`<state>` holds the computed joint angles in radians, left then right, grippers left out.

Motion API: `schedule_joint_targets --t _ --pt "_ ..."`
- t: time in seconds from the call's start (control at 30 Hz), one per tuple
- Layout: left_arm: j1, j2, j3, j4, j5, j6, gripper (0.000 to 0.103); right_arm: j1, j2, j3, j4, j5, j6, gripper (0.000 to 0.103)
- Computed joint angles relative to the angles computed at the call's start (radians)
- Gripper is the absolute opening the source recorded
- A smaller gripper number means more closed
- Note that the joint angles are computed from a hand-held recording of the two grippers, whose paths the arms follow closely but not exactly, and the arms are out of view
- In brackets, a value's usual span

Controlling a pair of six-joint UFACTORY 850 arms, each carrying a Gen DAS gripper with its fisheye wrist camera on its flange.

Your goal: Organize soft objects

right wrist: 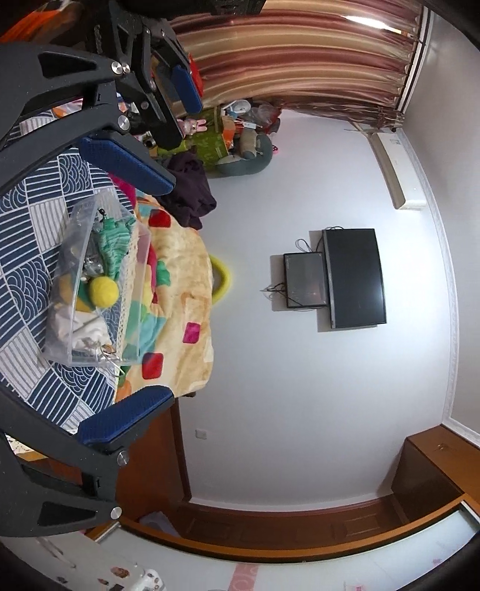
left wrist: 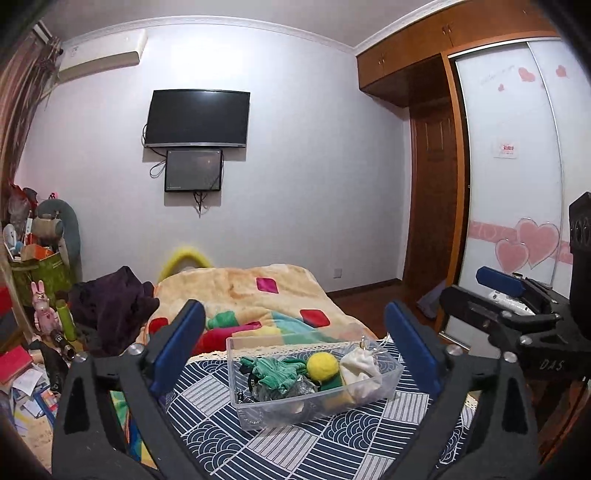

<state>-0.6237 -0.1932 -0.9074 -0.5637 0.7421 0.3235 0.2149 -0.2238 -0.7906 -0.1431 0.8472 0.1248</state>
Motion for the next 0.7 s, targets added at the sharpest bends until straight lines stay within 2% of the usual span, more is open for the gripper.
schedule_joint_targets --t 0.7 --pt "-0.003 0.001 0.01 0.003 -0.006 -0.016 0.102 -0.004 0.009 0.03 0.02 0.017 -0.005 0.103"
